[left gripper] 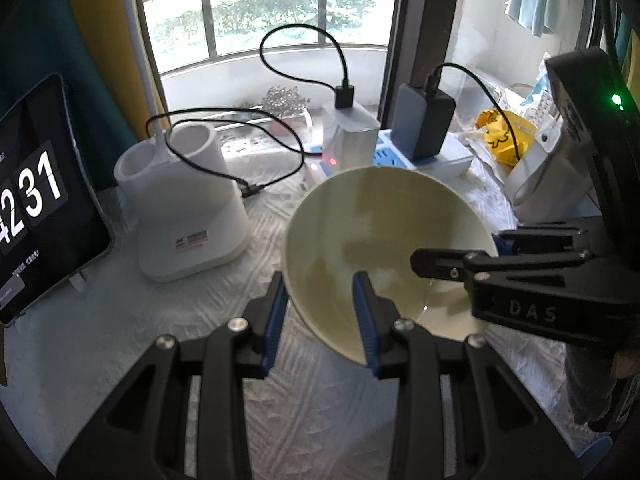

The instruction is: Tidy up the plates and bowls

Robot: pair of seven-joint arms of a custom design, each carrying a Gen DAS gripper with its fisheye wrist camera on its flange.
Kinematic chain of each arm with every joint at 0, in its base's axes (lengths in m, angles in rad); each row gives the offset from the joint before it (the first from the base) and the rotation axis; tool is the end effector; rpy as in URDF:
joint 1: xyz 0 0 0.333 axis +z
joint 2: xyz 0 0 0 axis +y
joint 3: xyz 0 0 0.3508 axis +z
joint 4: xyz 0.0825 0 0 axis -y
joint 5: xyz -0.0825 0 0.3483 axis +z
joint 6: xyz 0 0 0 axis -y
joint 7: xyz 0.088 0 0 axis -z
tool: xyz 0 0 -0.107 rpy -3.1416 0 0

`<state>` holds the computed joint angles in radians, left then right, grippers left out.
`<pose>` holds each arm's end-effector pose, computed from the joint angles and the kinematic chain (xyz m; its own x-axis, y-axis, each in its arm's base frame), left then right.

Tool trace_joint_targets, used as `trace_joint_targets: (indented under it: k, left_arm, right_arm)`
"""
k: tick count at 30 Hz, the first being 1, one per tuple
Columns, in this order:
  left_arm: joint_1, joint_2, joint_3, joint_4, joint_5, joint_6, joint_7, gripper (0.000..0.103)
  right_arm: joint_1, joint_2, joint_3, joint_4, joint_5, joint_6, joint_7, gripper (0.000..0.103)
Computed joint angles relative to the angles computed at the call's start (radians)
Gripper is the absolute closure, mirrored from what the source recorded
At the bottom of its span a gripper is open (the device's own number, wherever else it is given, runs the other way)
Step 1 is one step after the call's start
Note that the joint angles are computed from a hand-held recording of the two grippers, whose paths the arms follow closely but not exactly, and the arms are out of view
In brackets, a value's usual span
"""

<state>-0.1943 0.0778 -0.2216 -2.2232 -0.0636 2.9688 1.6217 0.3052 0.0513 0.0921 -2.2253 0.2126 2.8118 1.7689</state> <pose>0.5143 -0.2193 0.4768 -0.4010 -0.9155 0.0329 -0.7262 0.2958 -0.6206 0.5100 0.2021 0.4681 0.0778 -0.9627 -0.2590 -0.8912 0.0493 -0.4509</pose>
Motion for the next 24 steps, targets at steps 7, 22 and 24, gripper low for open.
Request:
trace_joint_targets:
  k: [7,22,24]
  left_arm:
    - [-0.004,-0.006,0.003,-0.009,0.008,0.01,-0.011,0.072]
    - [-0.02,-0.062,-0.011,-0.045,-0.098,-0.003,0.089,0.074]
    - [-0.025,-0.074,-0.009,-0.05,-0.106,0.003,0.094,0.074]
  right_arm:
    - [0.0,-0.003,0.001,-0.012,0.033,0.024,-0.003,0.08]
    - [-0.01,-0.09,-0.012,-0.077,-0.214,0.032,0.226,0.089]
    - [-0.012,-0.103,-0.01,-0.081,-0.222,0.027,0.232,0.089]
